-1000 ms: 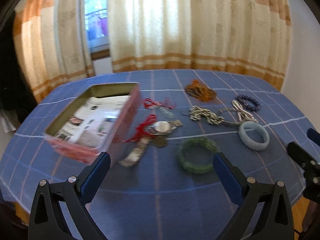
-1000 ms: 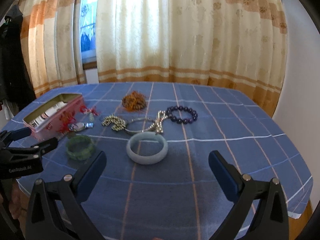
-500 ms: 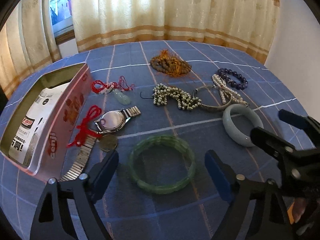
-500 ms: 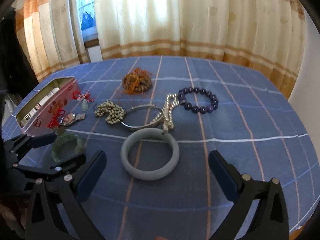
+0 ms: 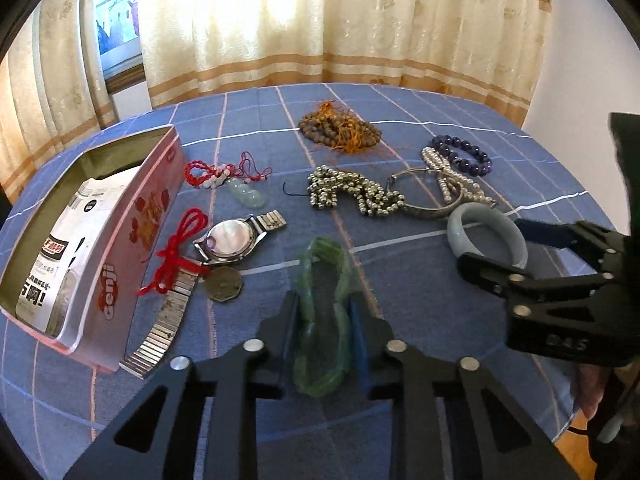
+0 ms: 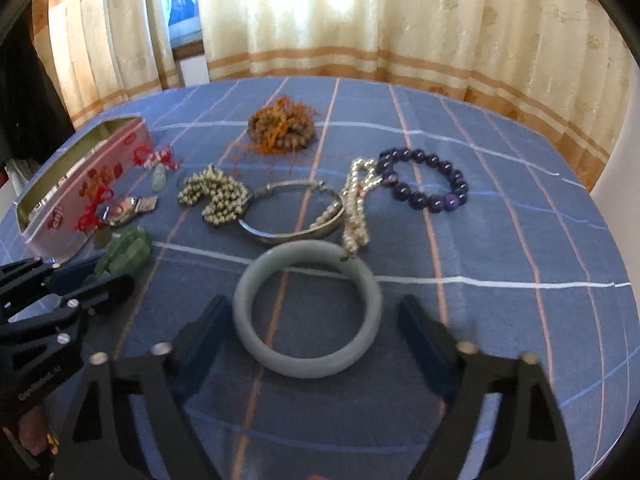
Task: Organize jewelry
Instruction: 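Grasp the green jade bangle with the left tool while the right tool grasps the white jade bangle, then carry both held bangles over the open tin box with both tools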
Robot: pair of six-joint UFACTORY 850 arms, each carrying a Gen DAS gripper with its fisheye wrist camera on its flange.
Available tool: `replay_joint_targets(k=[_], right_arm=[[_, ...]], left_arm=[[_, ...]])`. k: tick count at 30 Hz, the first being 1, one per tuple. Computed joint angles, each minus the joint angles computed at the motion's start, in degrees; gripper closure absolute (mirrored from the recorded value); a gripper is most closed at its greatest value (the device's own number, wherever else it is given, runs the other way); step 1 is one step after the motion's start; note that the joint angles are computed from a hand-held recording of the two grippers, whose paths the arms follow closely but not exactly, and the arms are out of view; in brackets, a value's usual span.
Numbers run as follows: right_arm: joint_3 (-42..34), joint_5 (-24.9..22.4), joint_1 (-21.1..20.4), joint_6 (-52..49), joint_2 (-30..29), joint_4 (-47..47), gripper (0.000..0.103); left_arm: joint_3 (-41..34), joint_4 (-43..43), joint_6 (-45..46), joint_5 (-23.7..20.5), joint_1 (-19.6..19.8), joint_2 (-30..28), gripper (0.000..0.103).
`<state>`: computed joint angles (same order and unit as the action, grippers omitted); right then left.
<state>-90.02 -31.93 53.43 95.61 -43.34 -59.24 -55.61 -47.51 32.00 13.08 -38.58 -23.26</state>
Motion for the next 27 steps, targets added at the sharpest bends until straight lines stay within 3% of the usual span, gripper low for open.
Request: replay_joint_targets(k=[5, 7, 19, 27], right_arm=[[0.5, 0.5, 0.0, 0.7, 0.3, -1.1, 0.025], [0.6, 0.5, 0.1, 1.0, 0.3, -1.5, 0.025], [2.5, 2.0, 1.0, 8.2, 1.5, -9.3, 0.025], [1.7, 2.2, 1.8, 11.6, 1.0, -14.0, 0.025]], left_arm=[[0.8, 16.4, -16.9, -1.0, 1.2, 0.6, 0.087], [1.0, 19.1, -19.9, -0.5, 1.3, 0.7, 0.088], [3.4, 10.7, -11.2, 5.0, 0.4, 3.1, 0.088], [4.7, 9.8, -10.3, 6.9, 0.3, 4.6, 0.088]])
